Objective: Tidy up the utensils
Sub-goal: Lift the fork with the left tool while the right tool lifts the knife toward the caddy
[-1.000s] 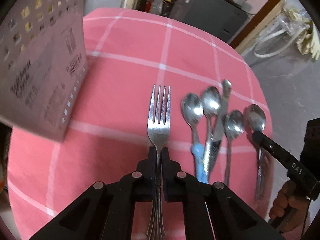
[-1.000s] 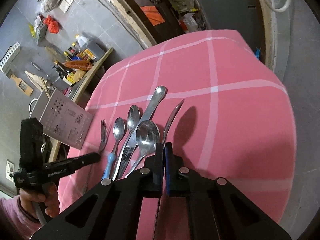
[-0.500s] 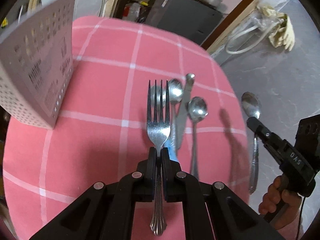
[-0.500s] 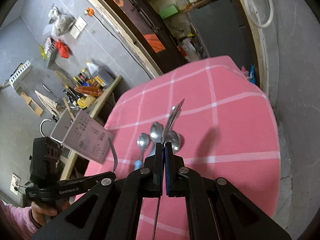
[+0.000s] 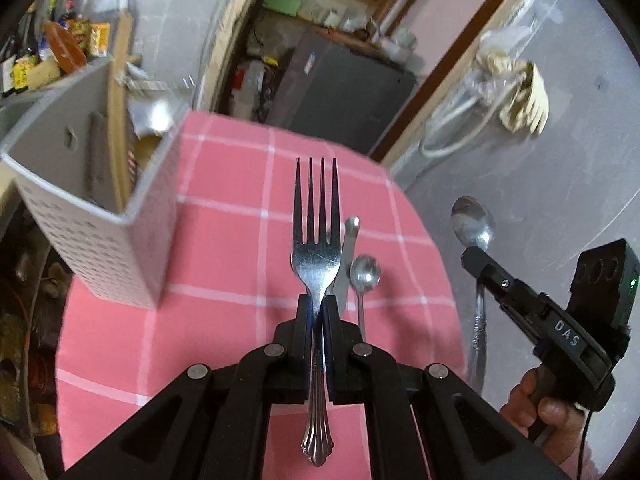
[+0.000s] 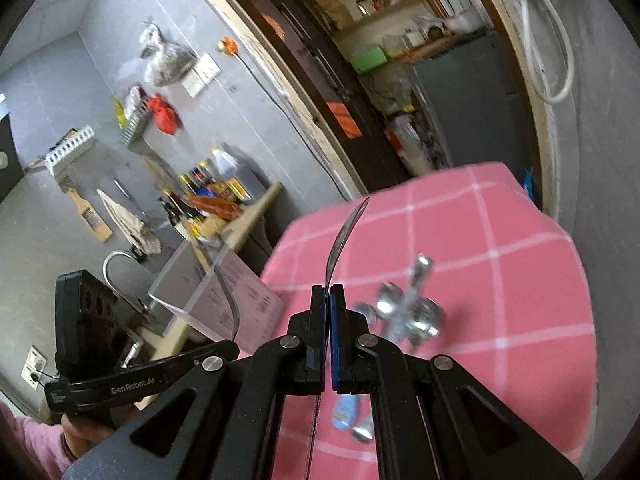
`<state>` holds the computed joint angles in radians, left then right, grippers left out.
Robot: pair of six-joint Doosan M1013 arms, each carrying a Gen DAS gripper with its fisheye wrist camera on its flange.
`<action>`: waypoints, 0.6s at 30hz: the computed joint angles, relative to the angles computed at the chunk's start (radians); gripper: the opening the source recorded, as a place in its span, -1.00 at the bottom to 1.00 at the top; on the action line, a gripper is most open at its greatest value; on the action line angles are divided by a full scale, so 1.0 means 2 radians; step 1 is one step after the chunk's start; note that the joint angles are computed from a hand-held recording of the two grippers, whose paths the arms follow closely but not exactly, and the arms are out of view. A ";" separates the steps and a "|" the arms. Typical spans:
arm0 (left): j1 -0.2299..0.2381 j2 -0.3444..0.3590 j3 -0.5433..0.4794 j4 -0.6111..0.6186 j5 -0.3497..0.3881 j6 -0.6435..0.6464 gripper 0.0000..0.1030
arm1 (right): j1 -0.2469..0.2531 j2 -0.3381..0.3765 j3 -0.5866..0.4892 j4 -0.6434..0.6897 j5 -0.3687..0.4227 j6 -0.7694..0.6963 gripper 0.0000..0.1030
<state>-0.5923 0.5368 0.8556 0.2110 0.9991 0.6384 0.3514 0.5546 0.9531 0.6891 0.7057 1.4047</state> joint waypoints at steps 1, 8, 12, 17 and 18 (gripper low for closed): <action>-0.001 -0.006 0.004 0.012 -0.009 -0.008 -0.90 | 0.003 0.002 -0.006 0.008 -0.009 -0.008 -0.95; 0.007 -0.033 0.007 0.063 -0.039 -0.021 -0.90 | 0.023 0.020 -0.051 0.059 -0.057 -0.049 -0.95; 0.017 -0.039 -0.003 0.089 -0.039 -0.019 -0.90 | 0.038 0.045 -0.100 0.069 -0.071 -0.050 -0.95; 0.033 -0.048 -0.002 0.124 -0.044 -0.017 -0.90 | 0.054 0.074 -0.148 0.086 -0.090 -0.051 -0.95; 0.035 -0.048 -0.003 0.129 -0.045 -0.015 -0.90 | 0.057 0.081 -0.159 0.084 -0.092 -0.048 -0.95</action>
<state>-0.5218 0.4402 0.8503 0.4691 0.9100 0.6078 0.4647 0.7169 0.6345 0.8577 0.5213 1.3084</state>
